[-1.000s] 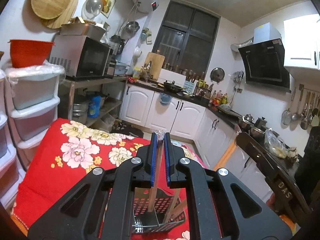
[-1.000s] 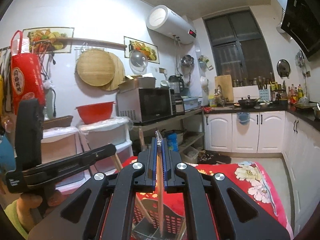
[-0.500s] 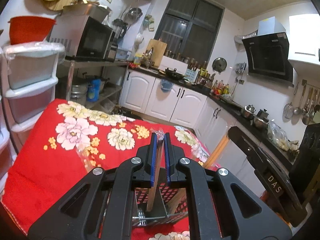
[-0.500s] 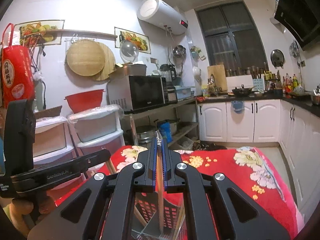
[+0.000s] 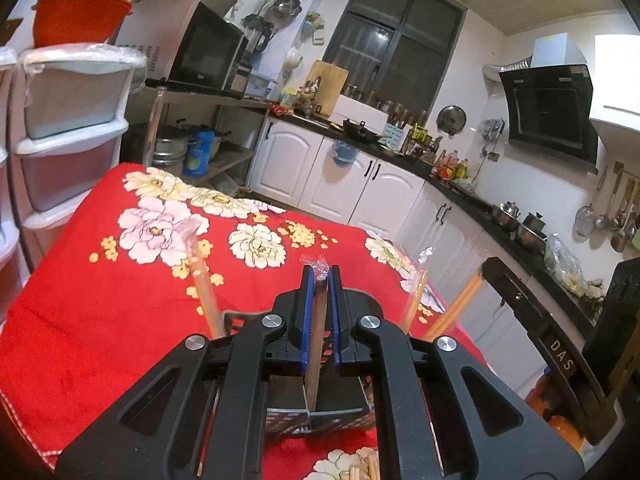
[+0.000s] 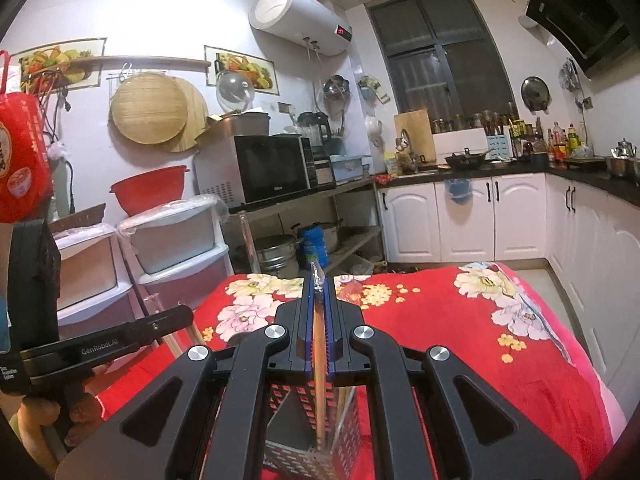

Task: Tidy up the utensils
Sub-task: 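Lower the chopsticks into the caddy compartments and open both tools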

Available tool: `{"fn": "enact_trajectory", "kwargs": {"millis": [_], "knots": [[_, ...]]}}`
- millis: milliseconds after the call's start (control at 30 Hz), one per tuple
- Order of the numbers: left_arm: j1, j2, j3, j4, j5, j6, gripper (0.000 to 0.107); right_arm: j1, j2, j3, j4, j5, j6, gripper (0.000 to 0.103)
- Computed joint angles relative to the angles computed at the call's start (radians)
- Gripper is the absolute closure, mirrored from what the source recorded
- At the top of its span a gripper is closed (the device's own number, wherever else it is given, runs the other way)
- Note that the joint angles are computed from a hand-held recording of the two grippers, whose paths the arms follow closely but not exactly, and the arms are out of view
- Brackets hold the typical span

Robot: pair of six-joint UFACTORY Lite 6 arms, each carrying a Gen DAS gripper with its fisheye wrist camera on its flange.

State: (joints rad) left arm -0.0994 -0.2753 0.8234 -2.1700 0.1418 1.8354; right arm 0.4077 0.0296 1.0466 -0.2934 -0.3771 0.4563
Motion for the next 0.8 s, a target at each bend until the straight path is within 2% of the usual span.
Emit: {"fn": "enact_trajectory", "kwargs": {"millis": [133,367,533,800], "knots": [[-0.003,-0.008,-0.015,-0.022,-0.008,0.023,0.104,-0.003,-0.015,-0.026,0.012,-0.001,-0.005,0.098],[-0.001,-0.036,-0.041,0.13,-0.028,-0.131,0.104,-0.017,-0.045,-0.072,0.016,0.024,0.014,0.098],[-0.003,-0.078,-0.082,0.218,-0.037,-0.228,0.104,-0.043,-0.068,-0.104,-0.081,0.034,0.125,0.097],[0.007,-0.115,-0.115,0.366,-0.031,-0.395,0.096,-0.063,-0.092,-0.136,-0.194,0.044,0.241,0.087]]}}
